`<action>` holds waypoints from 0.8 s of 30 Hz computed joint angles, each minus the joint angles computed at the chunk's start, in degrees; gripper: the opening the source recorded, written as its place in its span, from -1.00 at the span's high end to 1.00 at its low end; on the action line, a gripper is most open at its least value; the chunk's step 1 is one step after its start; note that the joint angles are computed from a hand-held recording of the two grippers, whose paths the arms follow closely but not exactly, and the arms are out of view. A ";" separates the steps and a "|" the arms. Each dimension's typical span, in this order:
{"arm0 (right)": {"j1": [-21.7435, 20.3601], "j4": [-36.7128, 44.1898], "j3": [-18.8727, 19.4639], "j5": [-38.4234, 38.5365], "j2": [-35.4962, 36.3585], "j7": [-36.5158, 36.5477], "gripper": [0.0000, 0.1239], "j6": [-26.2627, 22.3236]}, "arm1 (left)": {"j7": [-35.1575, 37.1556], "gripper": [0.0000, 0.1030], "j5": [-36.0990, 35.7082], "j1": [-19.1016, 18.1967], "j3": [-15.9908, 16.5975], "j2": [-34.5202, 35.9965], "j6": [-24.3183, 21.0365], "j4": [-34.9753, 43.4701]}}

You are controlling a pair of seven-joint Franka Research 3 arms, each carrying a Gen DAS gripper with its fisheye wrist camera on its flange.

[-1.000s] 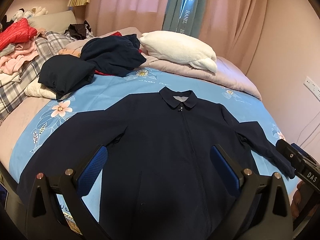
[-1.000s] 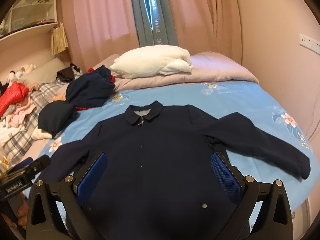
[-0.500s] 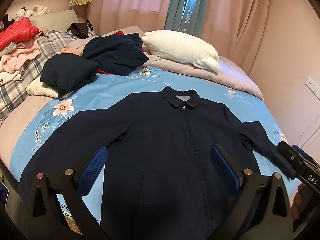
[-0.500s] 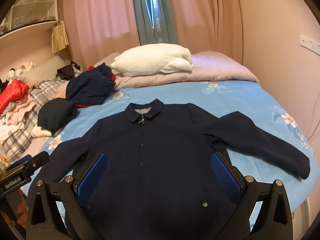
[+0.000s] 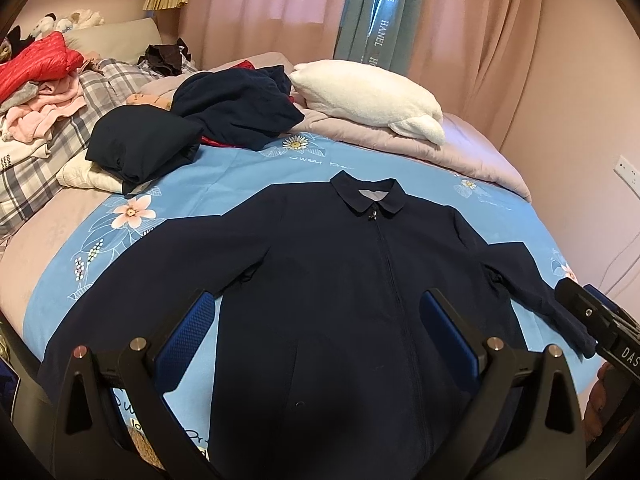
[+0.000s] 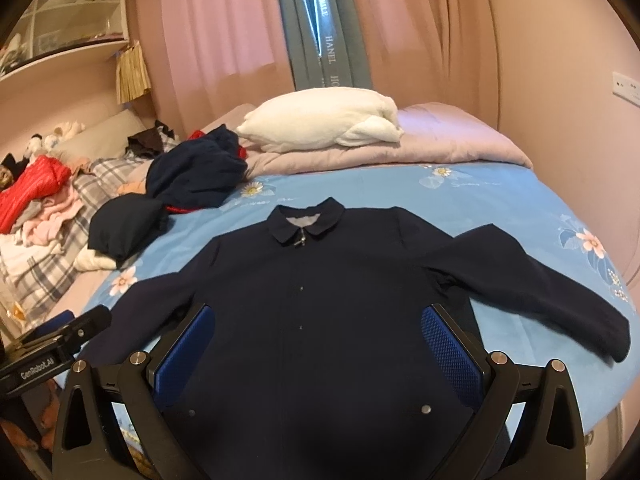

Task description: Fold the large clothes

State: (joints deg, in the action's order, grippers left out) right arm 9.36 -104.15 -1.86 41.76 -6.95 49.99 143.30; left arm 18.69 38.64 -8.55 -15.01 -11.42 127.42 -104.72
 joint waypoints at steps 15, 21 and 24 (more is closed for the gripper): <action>-3.21 4.98 -1.24 1.19 4.68 8.70 -0.65 1.52 | 2.03 -0.98 -4.46 -0.32 1.46 2.83 2.33 -0.21; -7.20 7.41 -2.60 -11.86 9.85 26.18 -0.65 8.61 | 2.47 -0.97 -6.81 0.18 2.57 6.12 3.44 -2.08; -9.50 7.65 -4.38 -19.93 12.60 37.52 -0.65 9.62 | 3.31 -0.93 -10.47 0.38 3.68 7.34 4.82 -3.93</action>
State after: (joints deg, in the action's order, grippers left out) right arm -0.14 -96.49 -6.24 21.83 5.66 87.51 152.92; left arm 22.00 28.16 -8.18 -11.33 -4.07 132.23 -108.65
